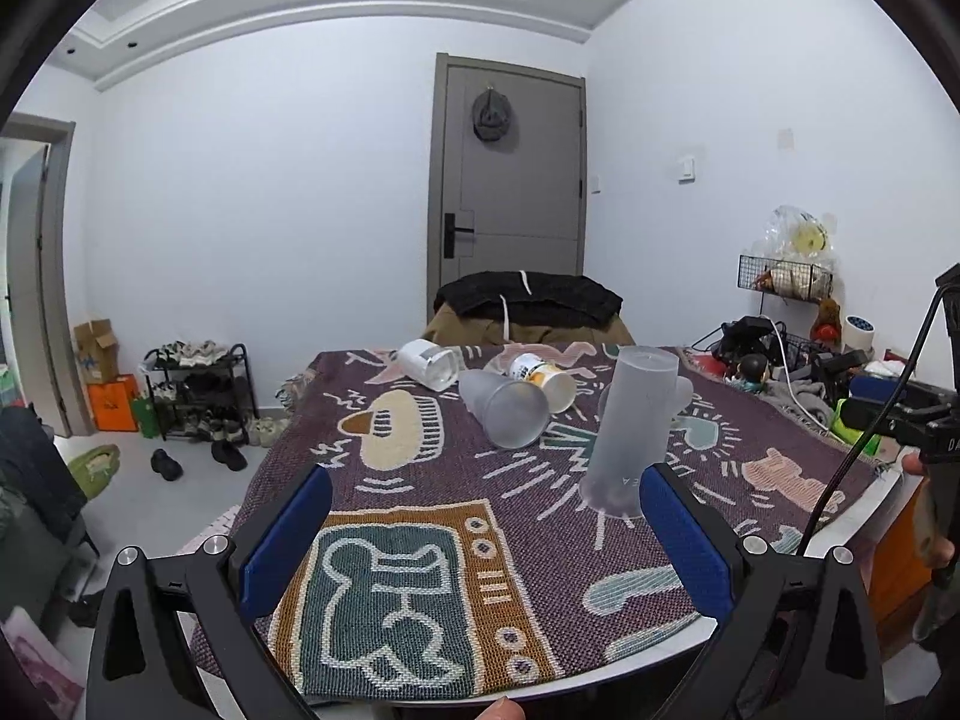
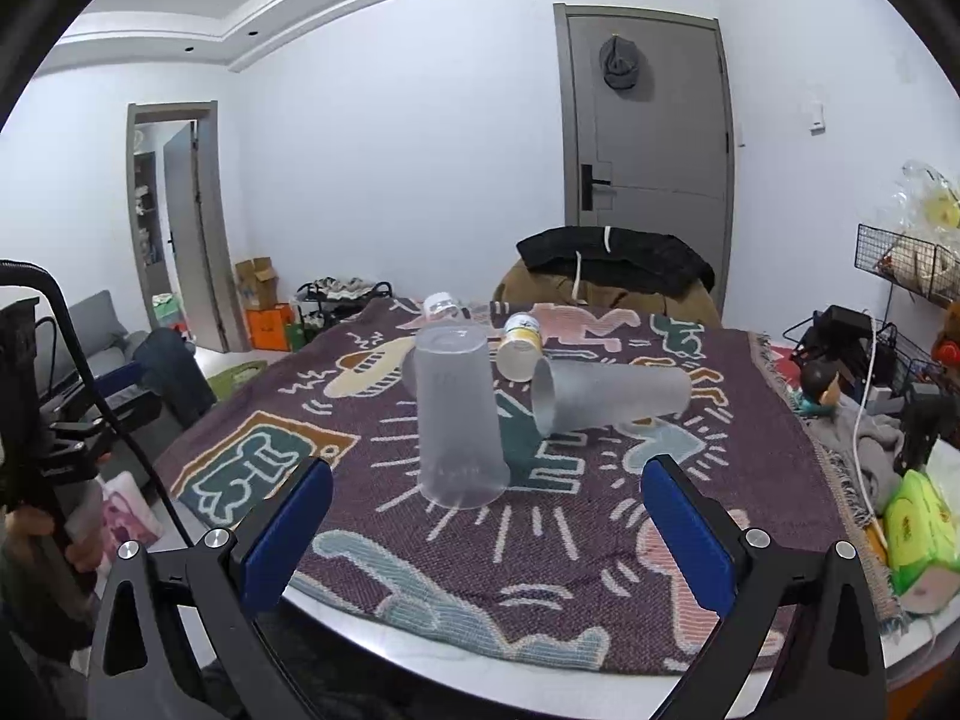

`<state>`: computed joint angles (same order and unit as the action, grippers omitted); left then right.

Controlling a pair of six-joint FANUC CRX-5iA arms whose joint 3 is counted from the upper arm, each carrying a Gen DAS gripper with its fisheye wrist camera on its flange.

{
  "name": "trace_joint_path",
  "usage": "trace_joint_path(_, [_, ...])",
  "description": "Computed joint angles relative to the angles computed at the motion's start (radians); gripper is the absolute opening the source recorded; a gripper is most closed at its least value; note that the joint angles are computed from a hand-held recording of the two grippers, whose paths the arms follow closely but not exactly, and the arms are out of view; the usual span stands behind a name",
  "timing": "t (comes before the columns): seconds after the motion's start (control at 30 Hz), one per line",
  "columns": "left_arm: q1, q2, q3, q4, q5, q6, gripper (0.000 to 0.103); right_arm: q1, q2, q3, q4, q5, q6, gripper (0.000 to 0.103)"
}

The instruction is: Flip cup upside down

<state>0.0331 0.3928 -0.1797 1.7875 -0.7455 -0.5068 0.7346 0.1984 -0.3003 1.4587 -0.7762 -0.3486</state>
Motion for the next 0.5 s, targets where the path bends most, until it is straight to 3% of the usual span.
trace_joint_path(0.5, [-0.013, 0.000, 0.003, 0.022, 0.032, -0.001, 0.103, -0.013, 0.014, -0.012, 0.025, 0.006, -0.089, 0.103])
